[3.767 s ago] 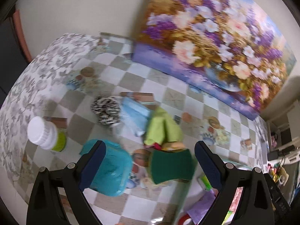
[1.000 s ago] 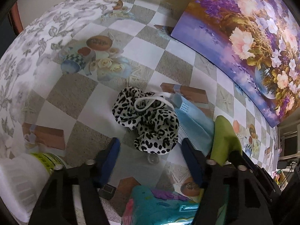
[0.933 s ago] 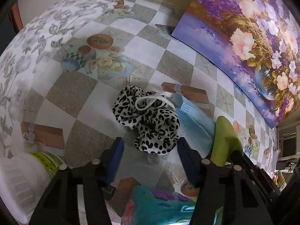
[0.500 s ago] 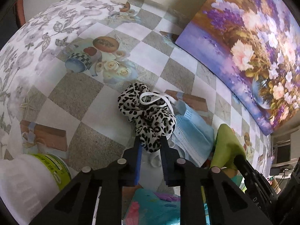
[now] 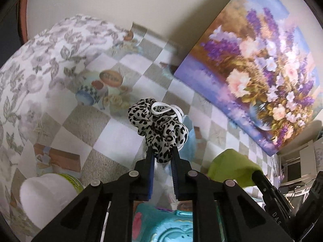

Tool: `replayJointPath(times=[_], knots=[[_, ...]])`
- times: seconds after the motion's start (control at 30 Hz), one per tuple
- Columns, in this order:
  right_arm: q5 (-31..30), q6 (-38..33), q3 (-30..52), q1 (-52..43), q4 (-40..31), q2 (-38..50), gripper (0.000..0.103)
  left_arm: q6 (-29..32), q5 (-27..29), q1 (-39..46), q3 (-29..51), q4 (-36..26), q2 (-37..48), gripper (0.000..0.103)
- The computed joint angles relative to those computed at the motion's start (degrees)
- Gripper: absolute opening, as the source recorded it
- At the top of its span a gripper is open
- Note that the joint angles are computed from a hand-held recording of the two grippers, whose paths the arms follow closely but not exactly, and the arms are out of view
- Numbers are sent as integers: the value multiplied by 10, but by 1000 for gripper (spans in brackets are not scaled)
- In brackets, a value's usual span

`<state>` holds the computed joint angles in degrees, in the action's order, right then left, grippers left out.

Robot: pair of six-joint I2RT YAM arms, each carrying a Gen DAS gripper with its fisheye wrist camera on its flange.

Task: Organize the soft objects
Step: 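Lift the leopard-print scrunchie with the left tool toward the tray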

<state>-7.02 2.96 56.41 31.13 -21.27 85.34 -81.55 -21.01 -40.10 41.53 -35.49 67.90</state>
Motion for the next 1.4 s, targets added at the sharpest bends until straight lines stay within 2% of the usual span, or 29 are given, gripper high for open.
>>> replayJointPath(times=[0.3,0.57,0.87,1.13,1.4], knots=[[-2,-2,7,-6,-13,-32,4,6,-66,-45,65,-74,-18,16],[-7,-6,19,-23,-40,-39,4,11,-98,-79,107,-98,-12,16],[-13,-30,15,-40,-110,-37,4,-11,-106,-132,198,-162,58,16],[-52,-35,1,-66,-154,-62,4,-52,-114,-185,263,-198,93,16],[-67,-37,-4,-77,-202,-125,7,-92,-139,-246,348,-287,143,16]])
